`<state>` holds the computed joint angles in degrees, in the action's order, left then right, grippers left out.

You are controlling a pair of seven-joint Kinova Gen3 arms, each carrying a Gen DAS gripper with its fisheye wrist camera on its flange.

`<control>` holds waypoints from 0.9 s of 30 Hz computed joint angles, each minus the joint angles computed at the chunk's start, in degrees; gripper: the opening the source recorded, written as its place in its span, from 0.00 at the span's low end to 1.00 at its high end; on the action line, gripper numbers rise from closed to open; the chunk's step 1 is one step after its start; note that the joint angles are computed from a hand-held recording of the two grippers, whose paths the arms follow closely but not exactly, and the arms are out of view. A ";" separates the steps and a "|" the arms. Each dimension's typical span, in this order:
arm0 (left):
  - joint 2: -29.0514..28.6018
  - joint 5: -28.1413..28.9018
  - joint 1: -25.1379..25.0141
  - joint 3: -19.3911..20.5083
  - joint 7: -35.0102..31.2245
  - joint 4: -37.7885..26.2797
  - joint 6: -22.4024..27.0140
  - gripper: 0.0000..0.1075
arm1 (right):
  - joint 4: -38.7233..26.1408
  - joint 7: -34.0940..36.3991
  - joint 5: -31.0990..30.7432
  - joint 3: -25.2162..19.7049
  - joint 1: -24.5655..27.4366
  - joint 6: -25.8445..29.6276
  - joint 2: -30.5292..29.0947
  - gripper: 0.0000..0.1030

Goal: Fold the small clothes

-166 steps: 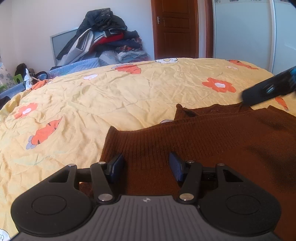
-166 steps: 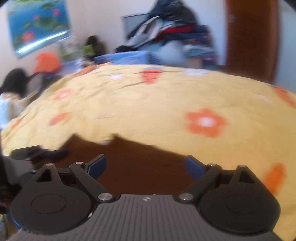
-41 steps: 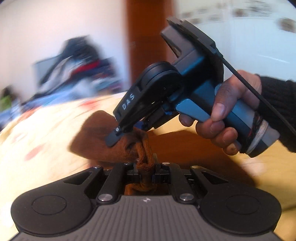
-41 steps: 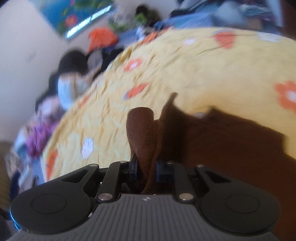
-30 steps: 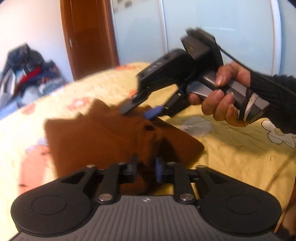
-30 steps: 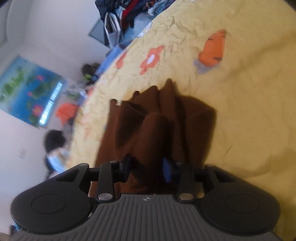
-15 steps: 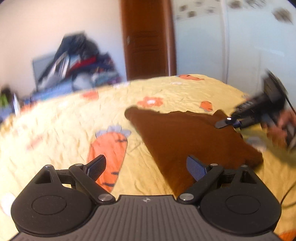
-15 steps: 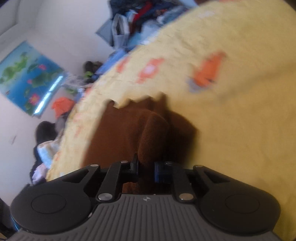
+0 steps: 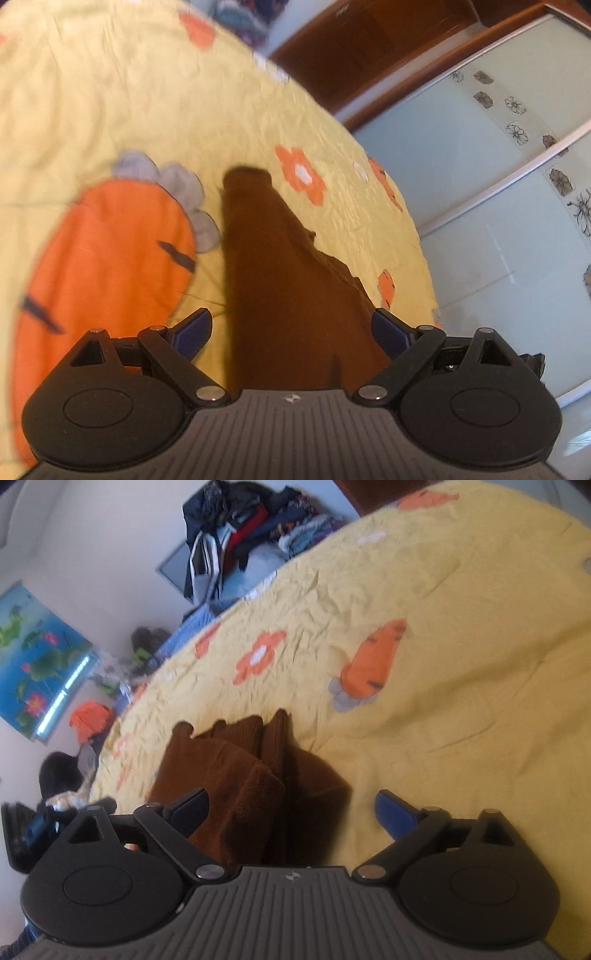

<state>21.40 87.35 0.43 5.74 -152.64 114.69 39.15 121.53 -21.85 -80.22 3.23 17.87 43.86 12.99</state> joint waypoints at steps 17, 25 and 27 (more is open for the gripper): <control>-2.97 -6.58 -1.31 5.97 -5.87 -2.79 -10.02 0.14 | -0.08 -0.99 -0.56 -1.34 -3.63 1.66 -4.41 0.30; -3.31 -20.10 4.82 -7.81 4.62 -9.25 -12.53 0.18 | -8.83 -3.20 -7.15 -3.34 -12.80 -3.84 5.26 0.36; -2.79 -21.55 5.09 -11.12 9.28 -9.00 -9.18 0.19 | -8.83 -7.86 -7.36 -0.16 -17.04 -7.57 6.40 0.62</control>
<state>18.61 65.80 5.52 -5.38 -143.36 105.69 29.97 112.71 -29.71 -87.58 3.07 0.83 36.29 19.39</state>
